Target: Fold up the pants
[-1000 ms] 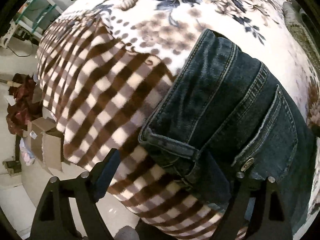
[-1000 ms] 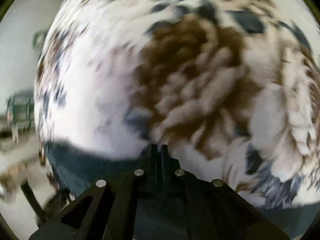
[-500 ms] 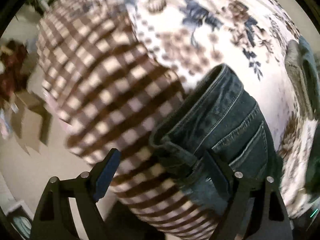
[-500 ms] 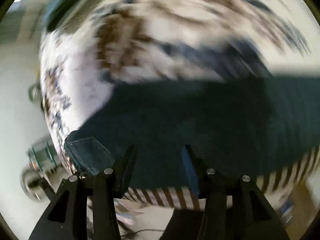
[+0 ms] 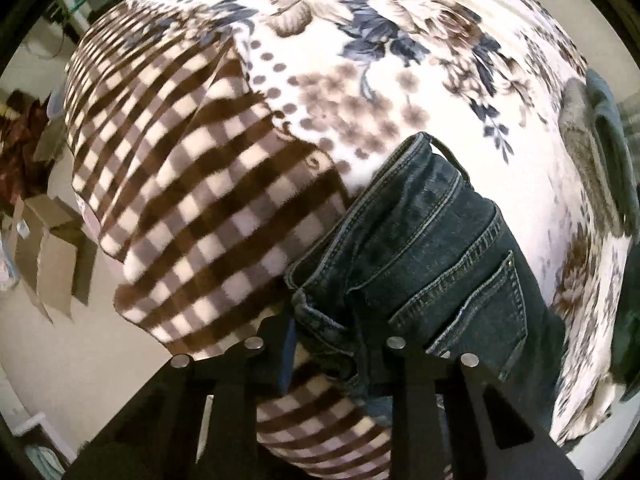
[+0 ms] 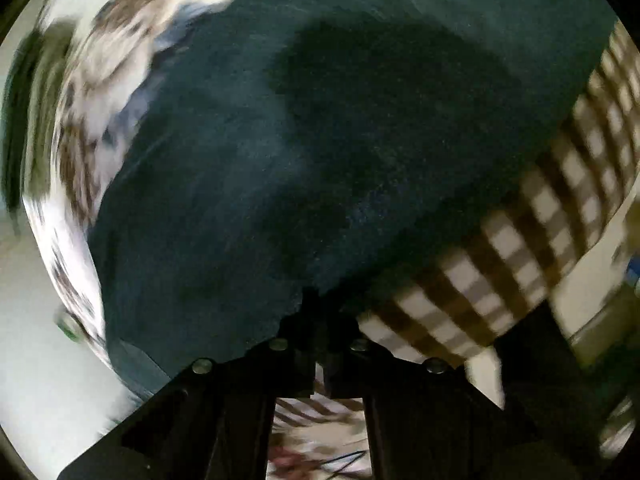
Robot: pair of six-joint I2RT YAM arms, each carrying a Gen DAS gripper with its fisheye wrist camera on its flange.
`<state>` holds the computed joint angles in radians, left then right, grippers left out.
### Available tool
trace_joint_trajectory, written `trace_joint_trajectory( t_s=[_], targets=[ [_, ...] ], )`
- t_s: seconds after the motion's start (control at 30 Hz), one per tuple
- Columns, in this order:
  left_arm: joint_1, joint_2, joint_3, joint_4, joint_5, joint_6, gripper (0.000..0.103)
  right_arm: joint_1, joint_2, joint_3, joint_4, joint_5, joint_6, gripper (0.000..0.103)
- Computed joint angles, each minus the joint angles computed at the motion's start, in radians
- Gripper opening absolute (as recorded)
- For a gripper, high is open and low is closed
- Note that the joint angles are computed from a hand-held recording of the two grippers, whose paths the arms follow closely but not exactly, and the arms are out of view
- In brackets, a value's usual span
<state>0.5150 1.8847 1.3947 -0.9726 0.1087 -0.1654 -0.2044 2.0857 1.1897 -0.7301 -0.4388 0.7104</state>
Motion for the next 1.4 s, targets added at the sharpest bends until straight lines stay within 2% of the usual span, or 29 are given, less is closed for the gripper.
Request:
trace_joint_trajectory(
  t_s=[0.13, 0.23, 0.27, 0.3, 0.37, 0.4, 0.43, 0.47, 0.53, 0.63, 0.77, 0.83, 0.9, 0.93, 1.0, 1.1, 1.2, 1.23, 1.27, 1.3, 1.4],
  targets=[
    [-0.008, 0.034, 0.026, -0.024, -0.013, 0.035, 0.025, -0.002, 0.014, -0.019, -0.012, -0.015, -0.077, 0.003],
    [-0.054, 0.033, 0.082, -0.078, -0.053, 0.021, 0.027, -0.035, 0.028, -0.016, 0.005, -0.103, -0.166, 0.014],
    [-0.072, 0.012, 0.084, -0.09, -0.067, 0.019, 0.027, -0.062, 0.012, -0.025, 0.005, -0.134, -0.195, 0.03],
    [-0.11, -0.011, 0.094, -0.107, -0.101, 0.014, 0.031, -0.095, -0.018, -0.053, 0.017, -0.161, -0.224, 0.051],
    [-0.186, -0.057, 0.104, -0.136, -0.158, 0.011, 0.044, -0.195, -0.099, -0.111, 0.025, -0.177, -0.289, 0.056],
    [-0.24, -0.088, 0.105, -0.144, -0.181, 0.005, 0.064, -0.247, -0.131, -0.133, 0.023, -0.179, -0.319, 0.057],
    [-0.298, -0.114, 0.103, -0.151, -0.201, -0.006, 0.081, -0.335, -0.158, -0.146, 0.005, -0.178, -0.375, 0.057],
    [-0.353, -0.133, 0.103, -0.157, -0.22, -0.024, 0.084, -0.399, -0.159, -0.136, -0.016, -0.169, -0.414, 0.057],
    [-0.505, -0.164, 0.103, -0.16, -0.244, -0.078, 0.085, -0.564, -0.129, -0.066, -0.067, -0.128, -0.495, 0.057],
    [-0.704, -0.13, 0.123, -0.159, -0.243, -0.159, 0.086, -0.811, -0.027, 0.084, -0.09, -0.099, -0.583, 0.057],
    [-0.967, -0.034, 0.124, -0.072, -0.251, -0.285, 0.086, -1.015, 0.222, 0.451, -0.125, -0.101, -0.622, 0.057],
    [-1.073, 0.056, 0.155, -0.039, -0.255, -0.323, 0.086, -1.064, 0.364, 0.655, -0.168, -0.104, -0.642, 0.057],
    [-1.144, 0.148, 0.204, -0.026, -0.226, -0.348, 0.086, -1.085, 0.471, 0.787, -0.202, -0.149, -0.645, 0.057],
    [-1.173, 0.203, 0.234, -0.025, -0.213, -0.36, 0.086, -1.083, 0.503, 0.811, -0.189, -0.163, -0.622, 0.057],
    [-1.201, 0.279, 0.276, -0.031, -0.195, -0.368, 0.086, -1.096, 0.568, 0.859, -0.148, -0.255, -0.589, 0.057],
    [-1.222, 0.355, 0.312, -0.028, -0.218, -0.385, 0.088, -1.084, 0.573, 0.802, 0.008, -0.374, -0.497, 0.056],
    [-1.196, 0.373, 0.307, 0.008, -0.196, -0.402, 0.101, -1.07, 0.636, 0.863, 0.042, -0.414, -0.43, 0.055],
    [-1.181, 0.38, 0.305, 0.023, -0.177, -0.403, 0.103, -1.065, 0.636, 0.855, 0.074, -0.412, -0.402, 0.042],
    [-1.171, 0.386, 0.302, 0.041, -0.167, -0.404, 0.103, -1.061, 0.633, 0.86, 0.071, -0.39, -0.402, 0.015],
    [-1.164, 0.395, 0.309, 0.043, -0.161, -0.404, 0.103, -1.06, 0.636, 0.876, 0.051, -0.386, -0.409, 0.008],
    [-1.166, 0.416, 0.347, 0.015, -0.181, -0.398, 0.103, -1.048, 0.595, 0.883, 0.023, -0.363, -0.446, 0.008]
  ],
)
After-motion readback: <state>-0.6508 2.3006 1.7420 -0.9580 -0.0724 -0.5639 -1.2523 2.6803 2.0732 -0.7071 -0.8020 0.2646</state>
